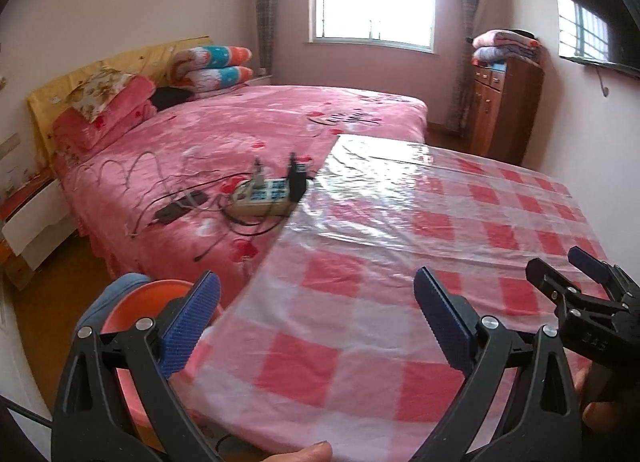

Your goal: Collect trash

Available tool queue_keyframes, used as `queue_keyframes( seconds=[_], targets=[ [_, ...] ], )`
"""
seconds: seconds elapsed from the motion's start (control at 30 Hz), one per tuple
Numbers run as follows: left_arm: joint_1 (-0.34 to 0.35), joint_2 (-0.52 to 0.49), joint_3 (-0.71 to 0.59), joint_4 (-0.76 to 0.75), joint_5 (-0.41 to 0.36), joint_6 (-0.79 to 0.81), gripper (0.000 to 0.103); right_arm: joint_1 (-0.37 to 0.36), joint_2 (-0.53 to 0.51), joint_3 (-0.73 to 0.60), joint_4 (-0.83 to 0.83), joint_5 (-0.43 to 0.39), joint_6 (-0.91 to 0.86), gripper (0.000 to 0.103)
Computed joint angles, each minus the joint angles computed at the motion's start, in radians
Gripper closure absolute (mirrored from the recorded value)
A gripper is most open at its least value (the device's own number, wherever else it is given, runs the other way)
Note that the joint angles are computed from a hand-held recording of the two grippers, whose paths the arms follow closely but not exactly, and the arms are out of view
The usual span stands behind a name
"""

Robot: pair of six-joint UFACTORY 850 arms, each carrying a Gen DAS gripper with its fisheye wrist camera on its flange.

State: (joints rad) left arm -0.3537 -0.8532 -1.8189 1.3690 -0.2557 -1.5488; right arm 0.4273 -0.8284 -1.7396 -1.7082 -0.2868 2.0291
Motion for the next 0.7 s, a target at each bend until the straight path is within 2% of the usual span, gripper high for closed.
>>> queue_keyframes(
  seconds=[0.13, 0.33, 0.47, 0.7],
  targets=[
    [-0.015, -0.029, -0.051, -0.132, 0.025, 0.114, 0.005, -0.013, 0.023, 0.038, -0.019, -0.031, 0.039, 0.005],
    [-0.044, -0.067, -0.111, -0.129, 0.019, 0.114, 0.005, -0.025, 0.048, 0.082, -0.05, -0.066, 0.074, 0.005],
    [-0.064, -0.101, -0.171, -0.236, 0.015, 0.244, 0.005, -0.037, 0.065, 0.11, -0.069, -0.079, 0.105, 0.005],
    [-0.094, -0.157, -0.263, -0.342, -0.004, 0.378, 0.004, -0.054, 0.09, 0.15, -0.072, -0.119, 0.128, 0.005]
  ],
)
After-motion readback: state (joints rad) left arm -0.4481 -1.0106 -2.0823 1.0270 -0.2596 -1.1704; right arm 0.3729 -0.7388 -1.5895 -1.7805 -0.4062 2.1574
